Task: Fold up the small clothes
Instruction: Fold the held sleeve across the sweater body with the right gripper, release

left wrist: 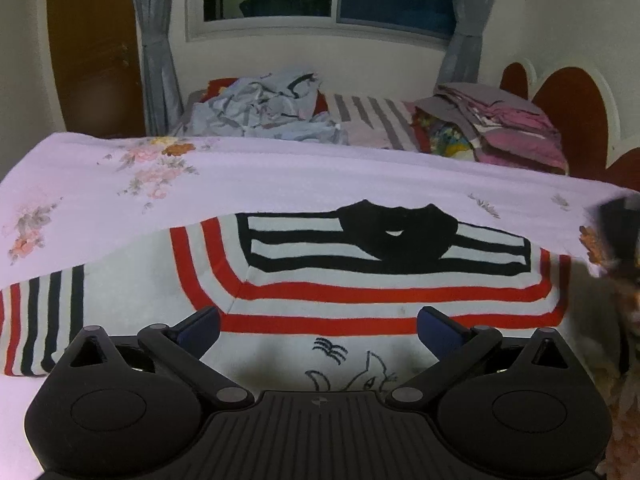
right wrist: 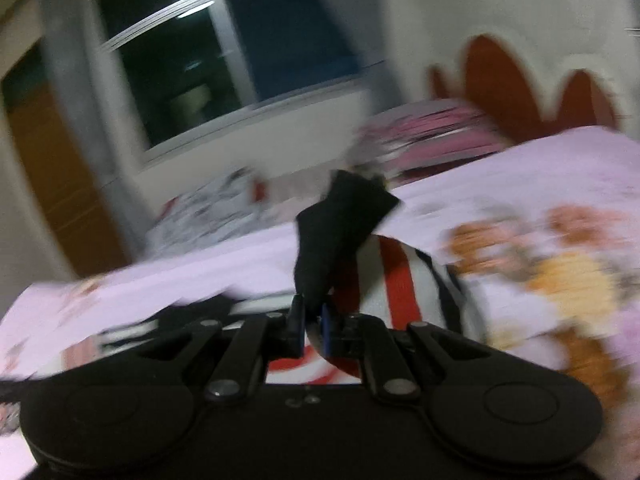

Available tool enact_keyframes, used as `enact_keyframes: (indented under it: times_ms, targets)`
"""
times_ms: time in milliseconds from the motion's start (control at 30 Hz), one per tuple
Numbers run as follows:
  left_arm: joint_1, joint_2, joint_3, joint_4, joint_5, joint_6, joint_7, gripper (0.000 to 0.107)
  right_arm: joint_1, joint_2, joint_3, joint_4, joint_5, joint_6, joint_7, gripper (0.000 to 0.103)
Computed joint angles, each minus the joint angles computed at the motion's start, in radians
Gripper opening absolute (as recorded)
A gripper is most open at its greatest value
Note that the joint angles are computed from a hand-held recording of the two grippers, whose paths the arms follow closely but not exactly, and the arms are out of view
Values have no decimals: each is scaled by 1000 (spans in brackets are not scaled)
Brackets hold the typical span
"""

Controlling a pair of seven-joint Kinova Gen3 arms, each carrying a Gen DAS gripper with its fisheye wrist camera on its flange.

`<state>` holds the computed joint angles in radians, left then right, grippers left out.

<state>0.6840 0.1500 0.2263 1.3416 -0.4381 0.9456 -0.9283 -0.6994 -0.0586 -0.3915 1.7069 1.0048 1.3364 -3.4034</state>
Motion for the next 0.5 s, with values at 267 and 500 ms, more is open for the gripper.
enact_keyframes:
  times_ms: [267,500]
  targets:
    - [-72,-23,-14,61,142,-61,-152,103,-24,190,88,-102,-160,-270,148,20]
    - [-162,53,36,19,408,-46,-341,103,-153,149,102,-119,-143,-105,106,49]
